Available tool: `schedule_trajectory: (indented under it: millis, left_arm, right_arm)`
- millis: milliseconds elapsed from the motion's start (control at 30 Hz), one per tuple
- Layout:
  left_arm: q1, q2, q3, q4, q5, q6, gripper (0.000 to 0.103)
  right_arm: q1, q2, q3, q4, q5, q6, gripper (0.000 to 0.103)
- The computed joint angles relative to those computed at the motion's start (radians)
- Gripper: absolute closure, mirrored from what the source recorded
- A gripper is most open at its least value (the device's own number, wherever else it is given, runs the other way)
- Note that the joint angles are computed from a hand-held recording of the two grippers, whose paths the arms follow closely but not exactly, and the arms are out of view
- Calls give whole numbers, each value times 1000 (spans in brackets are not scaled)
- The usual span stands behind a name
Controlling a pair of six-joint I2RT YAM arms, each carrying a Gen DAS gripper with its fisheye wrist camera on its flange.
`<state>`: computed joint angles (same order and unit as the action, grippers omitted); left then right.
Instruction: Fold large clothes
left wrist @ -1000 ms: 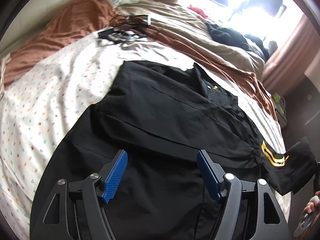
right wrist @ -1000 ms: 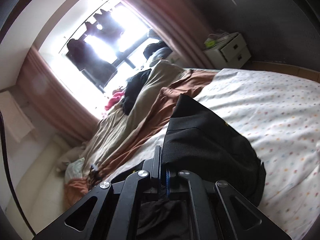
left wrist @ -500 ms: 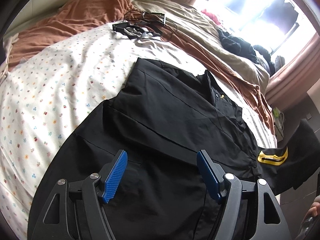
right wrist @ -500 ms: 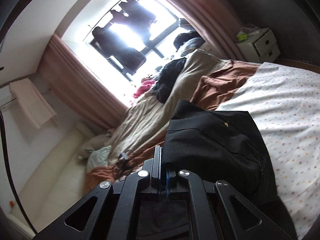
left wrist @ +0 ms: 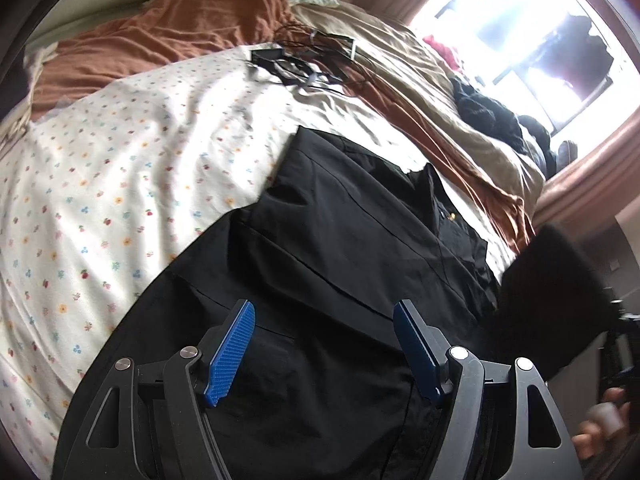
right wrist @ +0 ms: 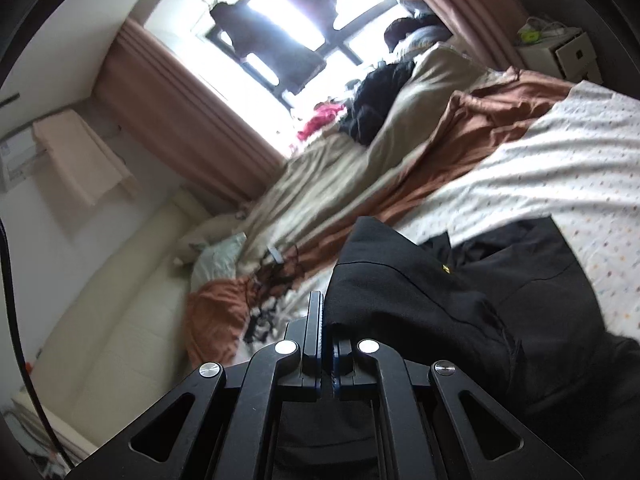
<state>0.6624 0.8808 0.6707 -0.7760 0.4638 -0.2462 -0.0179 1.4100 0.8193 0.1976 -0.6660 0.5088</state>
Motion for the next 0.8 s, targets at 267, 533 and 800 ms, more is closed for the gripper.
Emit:
schedule_trajectory:
  millis: [267, 533, 800]
  left_arm:
    - [25, 15, -10, 18, -27, 3, 30]
    - [-34, -11, -27, 44, -111, -9, 30]
    - [-91, -41, -45, 53, -164, -21, 30]
  right_arm:
    - [220, 200, 50, -62, 151, -106, 96]
    - [181, 268, 81, -290, 35, -163, 46]
    - [-25, 234, 34, -377, -101, -212, 40]
